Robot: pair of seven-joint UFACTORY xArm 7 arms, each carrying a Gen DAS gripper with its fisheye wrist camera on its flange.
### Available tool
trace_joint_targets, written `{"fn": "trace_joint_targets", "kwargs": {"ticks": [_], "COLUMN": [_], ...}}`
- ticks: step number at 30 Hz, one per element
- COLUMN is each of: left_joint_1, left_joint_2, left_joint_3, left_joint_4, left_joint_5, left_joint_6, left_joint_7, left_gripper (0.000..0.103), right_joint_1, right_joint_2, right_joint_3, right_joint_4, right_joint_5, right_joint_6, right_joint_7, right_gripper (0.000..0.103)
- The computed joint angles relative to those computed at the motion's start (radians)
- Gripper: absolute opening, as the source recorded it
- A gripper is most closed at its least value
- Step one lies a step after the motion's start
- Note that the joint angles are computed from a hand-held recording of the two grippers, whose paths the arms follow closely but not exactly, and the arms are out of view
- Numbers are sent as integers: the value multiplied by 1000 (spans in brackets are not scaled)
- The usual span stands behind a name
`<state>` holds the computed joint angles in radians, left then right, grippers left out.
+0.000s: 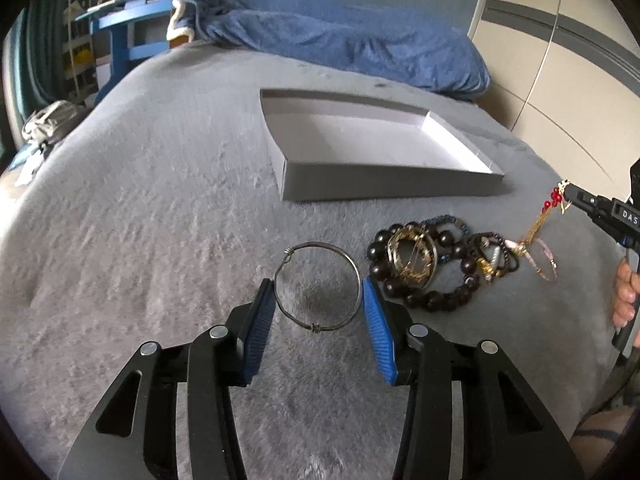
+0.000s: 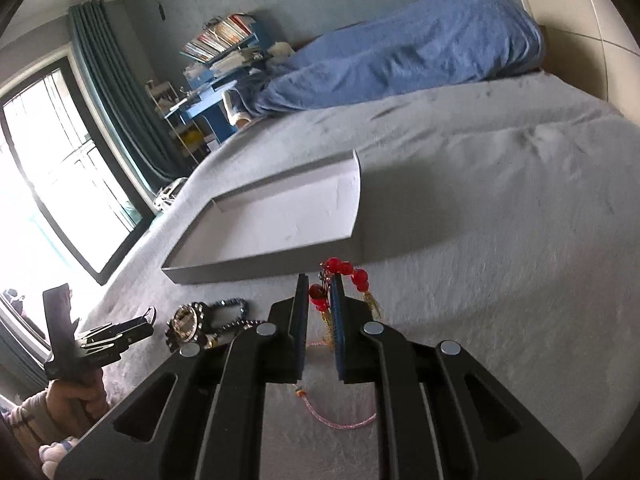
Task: Organize jewelry
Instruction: 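Carry both pieces into the grey tray and open both tools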
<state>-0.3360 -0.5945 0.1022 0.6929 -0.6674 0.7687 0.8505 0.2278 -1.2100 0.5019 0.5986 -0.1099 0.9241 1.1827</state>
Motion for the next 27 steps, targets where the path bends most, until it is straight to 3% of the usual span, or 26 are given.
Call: {"fn": "trace_joint_targets", "kwargs": {"ticks": [10, 27], "left_joint_1": [-32, -69], "left_joint_2": [0, 185], "left_joint_3": [5, -104], "left_joint_4": [93, 243], "left_joint_5": [-42, -38], "left_joint_6": [0, -114], "left_joint_7": [18, -46], "left_gripper": [46, 46], "right_joint_1": [-39, -123], "right_joint_2": [51, 280], "right_joint_3": [-28, -74], "right_joint_4": [58, 156], "right_joint_5": [-27, -90], "right_joint_6": [-39, -221], "right_joint_7": [-60, -159], "right_gripper": [11, 11]}}
